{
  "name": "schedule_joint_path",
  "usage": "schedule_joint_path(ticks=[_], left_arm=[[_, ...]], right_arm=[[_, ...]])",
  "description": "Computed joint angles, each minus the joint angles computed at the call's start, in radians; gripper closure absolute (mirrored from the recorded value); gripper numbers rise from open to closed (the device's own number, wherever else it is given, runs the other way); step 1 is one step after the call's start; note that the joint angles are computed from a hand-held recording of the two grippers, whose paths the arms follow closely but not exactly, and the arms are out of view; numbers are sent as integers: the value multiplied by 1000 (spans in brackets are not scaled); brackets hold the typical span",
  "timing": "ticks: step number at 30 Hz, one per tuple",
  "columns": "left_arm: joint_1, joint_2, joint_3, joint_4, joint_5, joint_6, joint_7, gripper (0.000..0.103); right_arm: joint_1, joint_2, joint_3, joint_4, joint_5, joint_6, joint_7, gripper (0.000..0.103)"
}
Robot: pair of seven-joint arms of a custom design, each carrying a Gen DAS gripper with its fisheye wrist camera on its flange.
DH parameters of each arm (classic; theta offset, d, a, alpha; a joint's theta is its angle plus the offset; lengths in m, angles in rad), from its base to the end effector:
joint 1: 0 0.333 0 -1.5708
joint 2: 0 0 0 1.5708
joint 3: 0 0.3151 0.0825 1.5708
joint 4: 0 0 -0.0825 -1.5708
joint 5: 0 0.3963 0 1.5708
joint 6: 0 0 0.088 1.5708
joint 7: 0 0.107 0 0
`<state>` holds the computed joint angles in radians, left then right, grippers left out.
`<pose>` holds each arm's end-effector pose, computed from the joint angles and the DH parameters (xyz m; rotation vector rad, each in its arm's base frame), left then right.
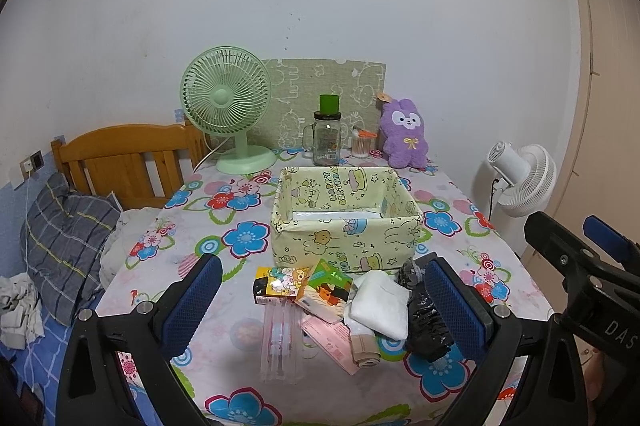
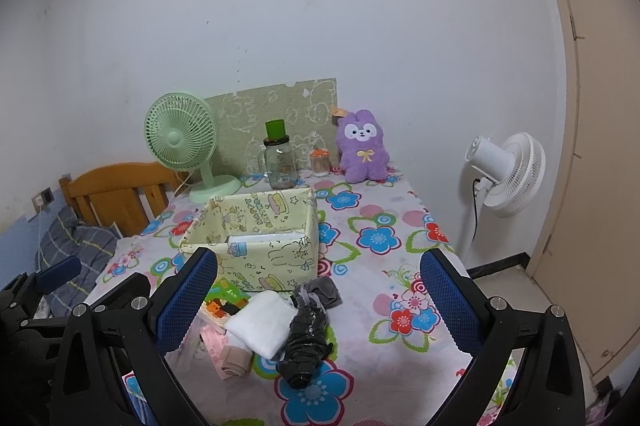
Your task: Organize soft objects
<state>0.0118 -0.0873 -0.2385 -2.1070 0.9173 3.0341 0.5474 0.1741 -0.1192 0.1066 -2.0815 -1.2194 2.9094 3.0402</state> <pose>0.5435 -0.1913 0.5451 -1.5332 1.6598 -1.0029 0.5268 0.2139 0.5515 -1.4355 1.5944 -0.8622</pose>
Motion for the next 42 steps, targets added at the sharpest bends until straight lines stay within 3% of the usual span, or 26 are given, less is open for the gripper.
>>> schedule_joint_path(ticks=[9,22,31,35,42], left_arm=[[5,-5,0,-4,-4,5,-3,1],[-2,20,6,7,-29,15,13,7],[-36,55,38,20,-23,18,8,11],[-57,77,55,22,-43,26,9,15],[-99,118,94,36,-44,17,10,15]], right_arm=[[1,-6,5,7,-42,-23,21,1],[13,27,-8,26,4,-4,-14,5],[28,68,-22,45,9,12,-17,5],[31,92,-33,59,-50,44,43,5],[59,134,-50,76,-19,25,16,5]])
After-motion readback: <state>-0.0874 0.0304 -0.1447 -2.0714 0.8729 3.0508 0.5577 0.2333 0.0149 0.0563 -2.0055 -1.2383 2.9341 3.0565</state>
